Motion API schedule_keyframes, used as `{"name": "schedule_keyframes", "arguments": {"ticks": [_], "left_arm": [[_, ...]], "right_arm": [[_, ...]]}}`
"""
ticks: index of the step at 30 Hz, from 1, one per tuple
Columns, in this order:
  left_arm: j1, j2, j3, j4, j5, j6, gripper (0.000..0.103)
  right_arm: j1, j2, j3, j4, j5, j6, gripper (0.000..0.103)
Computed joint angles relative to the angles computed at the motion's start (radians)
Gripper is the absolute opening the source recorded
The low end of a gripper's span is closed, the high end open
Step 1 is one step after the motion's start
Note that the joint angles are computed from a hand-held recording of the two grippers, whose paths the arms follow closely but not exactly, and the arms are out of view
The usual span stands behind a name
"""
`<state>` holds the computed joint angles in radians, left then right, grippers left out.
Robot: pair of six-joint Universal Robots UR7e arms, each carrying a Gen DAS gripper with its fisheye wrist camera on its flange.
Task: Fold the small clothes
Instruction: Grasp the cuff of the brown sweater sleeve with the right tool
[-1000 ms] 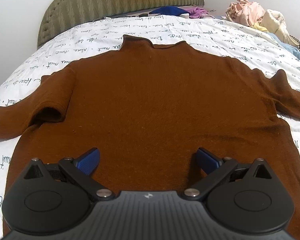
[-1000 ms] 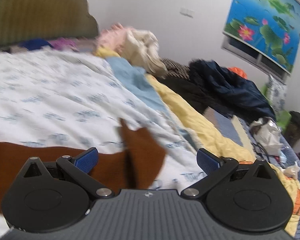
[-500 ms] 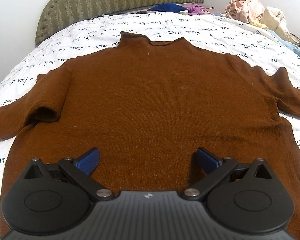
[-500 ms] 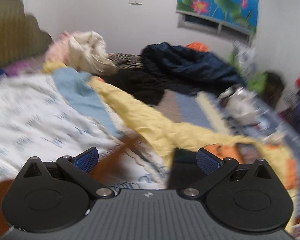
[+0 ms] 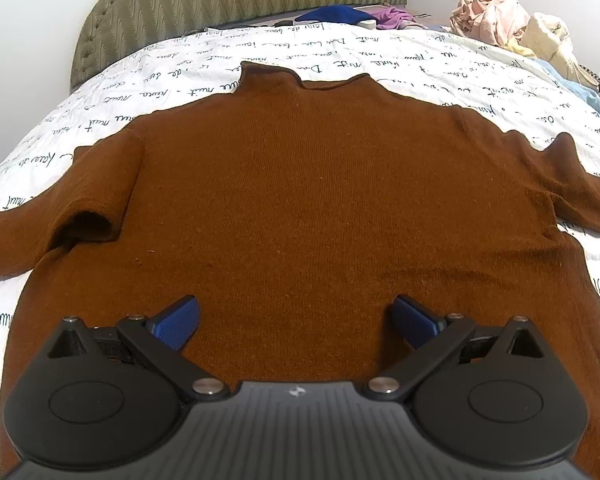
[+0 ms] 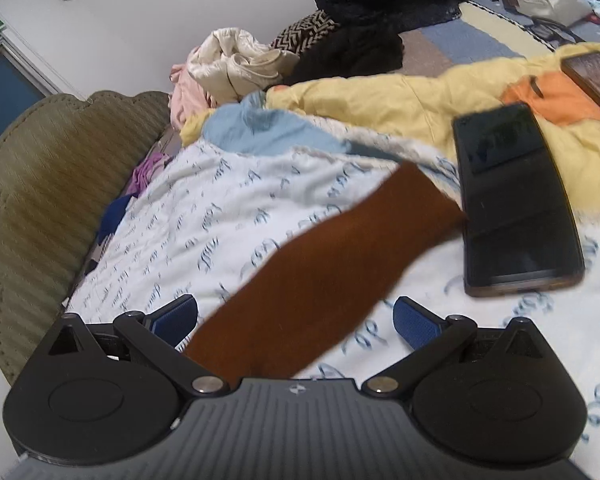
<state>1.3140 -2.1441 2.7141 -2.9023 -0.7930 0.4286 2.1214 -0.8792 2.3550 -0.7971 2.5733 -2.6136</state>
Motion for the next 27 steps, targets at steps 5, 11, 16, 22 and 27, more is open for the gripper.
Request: {"name": "schedule_keyframes", "arguments": {"ticks": [5,11,16,22,27], "left_arm": [[0.002,-0.008,-0.002,0.009,-0.004,-0.001,0.103],[-0.005,-0.001,-0.001,0.01,0.006,-0.006,0.103],[-0.004,0.001,-0.001,0.005,0.005,-0.003,0.103],[0.003,-0.005,-0.007,0.016,-0.009,-0.004,0.103],[0.008,-0.019,-0.009,0.026,-0.017,0.0,0.103]], "right_arm": [[-0.074,0.013,0.029,-0.206,0.048,-0.214,0.092],[-0.127,0.011,0.016,-0.266,0.099,-0.343,0.066],[-0.129,0.013,-0.028,-0.198,0.132,-0.372,0.034],[-0.077,0.051,-0.097,-0.163,0.218,-0.484,0.017],[-0.035,0.076,-0.139,-0.124,0.247,-0.519,0.014]]}}
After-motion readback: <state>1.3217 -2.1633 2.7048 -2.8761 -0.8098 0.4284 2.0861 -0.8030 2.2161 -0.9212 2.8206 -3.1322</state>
